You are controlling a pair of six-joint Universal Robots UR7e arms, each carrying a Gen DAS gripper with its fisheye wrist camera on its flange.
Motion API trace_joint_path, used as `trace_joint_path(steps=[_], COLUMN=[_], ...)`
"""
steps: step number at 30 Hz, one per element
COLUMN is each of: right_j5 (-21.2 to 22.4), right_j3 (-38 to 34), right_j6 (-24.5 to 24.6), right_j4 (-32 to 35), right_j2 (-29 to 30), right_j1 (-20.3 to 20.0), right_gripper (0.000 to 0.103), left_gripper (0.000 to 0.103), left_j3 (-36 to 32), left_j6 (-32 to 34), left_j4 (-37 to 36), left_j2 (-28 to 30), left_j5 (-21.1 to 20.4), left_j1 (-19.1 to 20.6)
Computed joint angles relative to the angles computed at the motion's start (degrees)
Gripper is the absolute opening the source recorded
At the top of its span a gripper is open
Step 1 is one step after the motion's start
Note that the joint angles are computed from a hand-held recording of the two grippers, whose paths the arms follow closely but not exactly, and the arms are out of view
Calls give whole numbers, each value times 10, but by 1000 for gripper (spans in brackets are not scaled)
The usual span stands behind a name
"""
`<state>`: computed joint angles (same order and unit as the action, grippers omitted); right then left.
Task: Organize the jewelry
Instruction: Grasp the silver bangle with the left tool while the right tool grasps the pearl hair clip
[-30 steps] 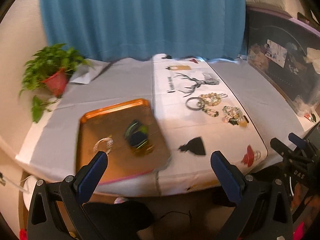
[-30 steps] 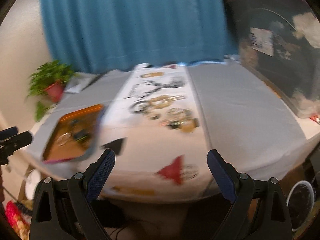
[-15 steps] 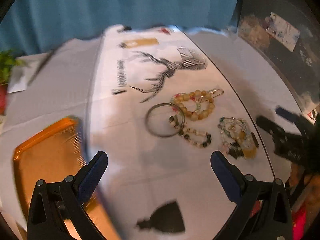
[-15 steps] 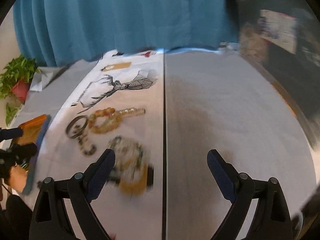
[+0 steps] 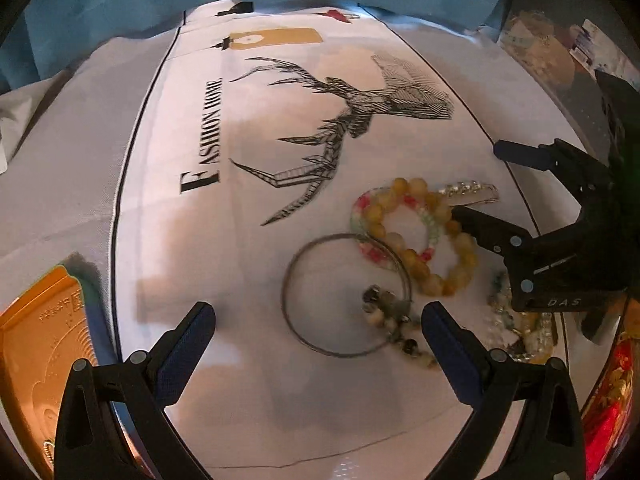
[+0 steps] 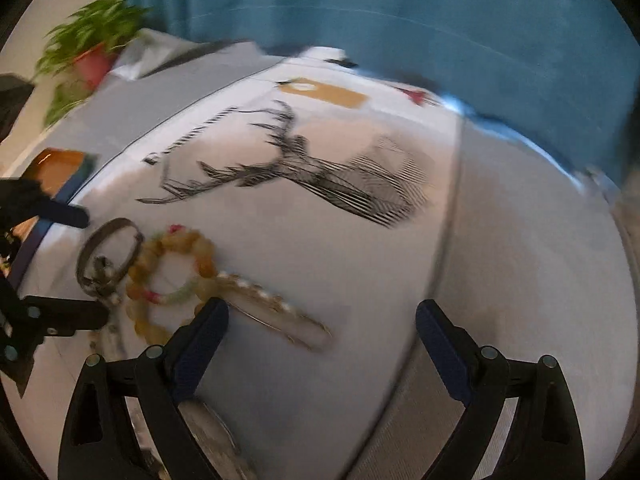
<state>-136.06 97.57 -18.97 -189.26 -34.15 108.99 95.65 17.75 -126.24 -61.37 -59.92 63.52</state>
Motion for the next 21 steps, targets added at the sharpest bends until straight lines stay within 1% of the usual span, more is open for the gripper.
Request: trace_joint_path(steps=[3, 4, 5, 6, 7, 8, 9, 12, 14, 18, 21], right_j5=[12, 12, 18, 39, 36, 38, 29, -40, -54, -67, -91], right_j3=[-12, -11, -6, 3, 7, 11, 14, 9, 19, 51, 71], right_j6=[-9, -12, -13, -8, -14, -17, -19, -23, -12, 31, 60], right_j4=[0, -6, -10, -9, -20, -21, -16, -38, -69, -112, -123], right_j2=[7, 9, 7, 1, 3, 1, 1, 17, 14, -12, -26], right_j1=[-2, -2, -1, -1, 3, 6, 12, 30, 35, 46, 63], right_gripper=[93, 92, 80, 60, 47, 15, 11, 11, 11, 11, 11], left_gripper=[102, 99, 86, 71, 58, 58, 58, 58, 58, 58, 58], left_j3=[-16, -21, -23, -19, -20, -23, -26, -20, -18, -7, 10], left_j6=[-3, -5, -6, 2, 8, 6, 4, 10, 12, 9, 10], left_j4=[15, 20, 21, 12, 12, 21, 27, 18, 20, 14, 8], left_j2=[5, 7, 6, 1, -2, -4, -6, -18, -29, -61, -95], left_j5=[-4, -5, -10, -21, -30, -32, -38, -43, -52, -65, -75], left_j1=[5, 6, 7, 7, 7, 6, 7, 4, 3, -2, -8])
